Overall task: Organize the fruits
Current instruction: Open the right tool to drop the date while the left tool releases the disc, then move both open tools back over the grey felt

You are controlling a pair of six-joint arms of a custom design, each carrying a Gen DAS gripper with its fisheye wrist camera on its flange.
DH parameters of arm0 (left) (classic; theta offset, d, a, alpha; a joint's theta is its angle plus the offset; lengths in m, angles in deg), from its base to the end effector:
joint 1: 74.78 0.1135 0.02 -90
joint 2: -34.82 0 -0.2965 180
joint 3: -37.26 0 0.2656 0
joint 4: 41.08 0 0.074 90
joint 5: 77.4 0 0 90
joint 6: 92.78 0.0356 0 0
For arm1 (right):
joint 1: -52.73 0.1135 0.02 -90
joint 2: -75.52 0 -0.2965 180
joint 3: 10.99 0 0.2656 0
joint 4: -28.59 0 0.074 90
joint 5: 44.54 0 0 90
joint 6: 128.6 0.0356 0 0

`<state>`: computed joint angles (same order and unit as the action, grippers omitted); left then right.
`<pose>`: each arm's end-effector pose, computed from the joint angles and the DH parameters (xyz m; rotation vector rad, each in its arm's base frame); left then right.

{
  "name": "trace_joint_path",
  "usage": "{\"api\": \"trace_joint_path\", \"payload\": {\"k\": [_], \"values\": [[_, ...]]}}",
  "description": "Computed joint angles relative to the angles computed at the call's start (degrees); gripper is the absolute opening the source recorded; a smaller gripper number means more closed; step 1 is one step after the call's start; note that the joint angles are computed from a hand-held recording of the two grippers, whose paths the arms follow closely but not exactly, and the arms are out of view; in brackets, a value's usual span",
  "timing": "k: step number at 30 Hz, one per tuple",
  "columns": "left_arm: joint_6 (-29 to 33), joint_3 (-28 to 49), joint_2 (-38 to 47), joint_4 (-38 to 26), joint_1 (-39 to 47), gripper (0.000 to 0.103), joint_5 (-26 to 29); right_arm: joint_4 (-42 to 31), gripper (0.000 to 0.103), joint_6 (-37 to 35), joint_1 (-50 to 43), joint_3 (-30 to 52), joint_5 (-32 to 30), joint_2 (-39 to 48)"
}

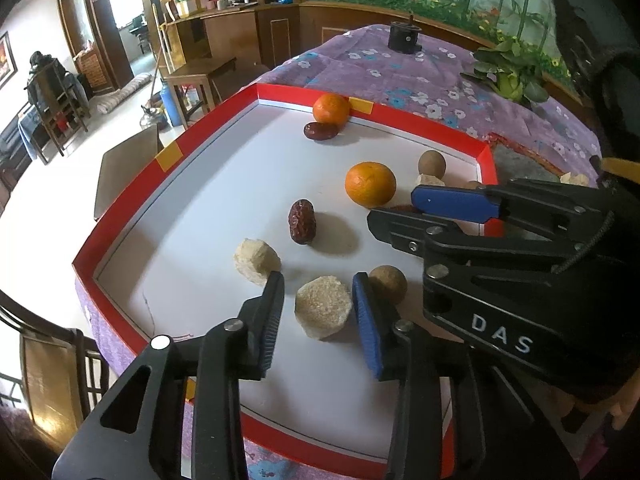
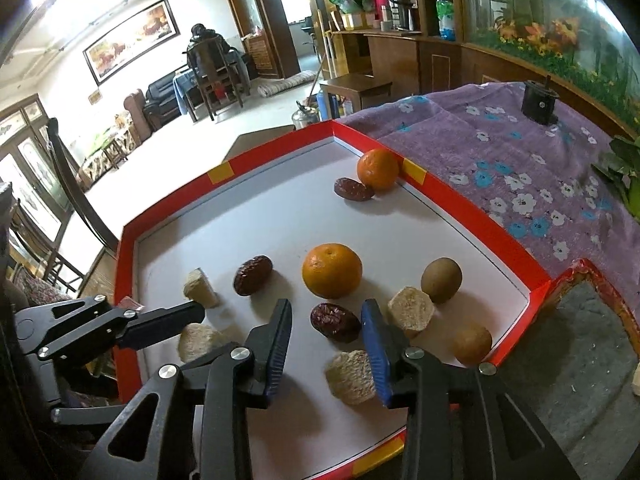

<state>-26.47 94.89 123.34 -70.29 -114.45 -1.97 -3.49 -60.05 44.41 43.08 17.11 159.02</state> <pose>0.2323 -0.1810 0.1795 0.2700 2.5541 -0.0807 0.2676 -0.0221 0.1850 -0.4460 2.4703 0.4481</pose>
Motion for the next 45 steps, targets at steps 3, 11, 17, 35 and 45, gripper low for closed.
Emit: {"api": "trace_joint_path", "payload": {"k": [3, 11, 17, 35, 45], "values": [[-0.44, 0.05, -0.49, -0.2, -0.18, 0.055, -0.99, -0.73, 0.035, -0.6, -0.9, -0.5, 0.12, -1.85], [-1.98, 2.54, -0.46, -1.71, -3.77, 0.058, -3.59, -5.56, 0.042, -4.95, -11.59, -1.56, -3.7, -8.4], [-2.82, 6.64, 2.2, -2.71, -8.0, 0.058, -3.79, -10.82, 0.045, -12.63, -24.44, -0.87, -6.48, -9.45], [-2.59, 32.76, 21.93, -10.27, -17.36, 0.058, 3.38, -10.27, 0.049, -25.16, -51.22, 13.57, -5.39, 13.53], [-2.17, 42.43, 29.16, -14.05, -18.19, 0.058, 3.7, -7.14, 0.049, -15.03, -46.52, 21.92, -5.61, 21.46]]}}
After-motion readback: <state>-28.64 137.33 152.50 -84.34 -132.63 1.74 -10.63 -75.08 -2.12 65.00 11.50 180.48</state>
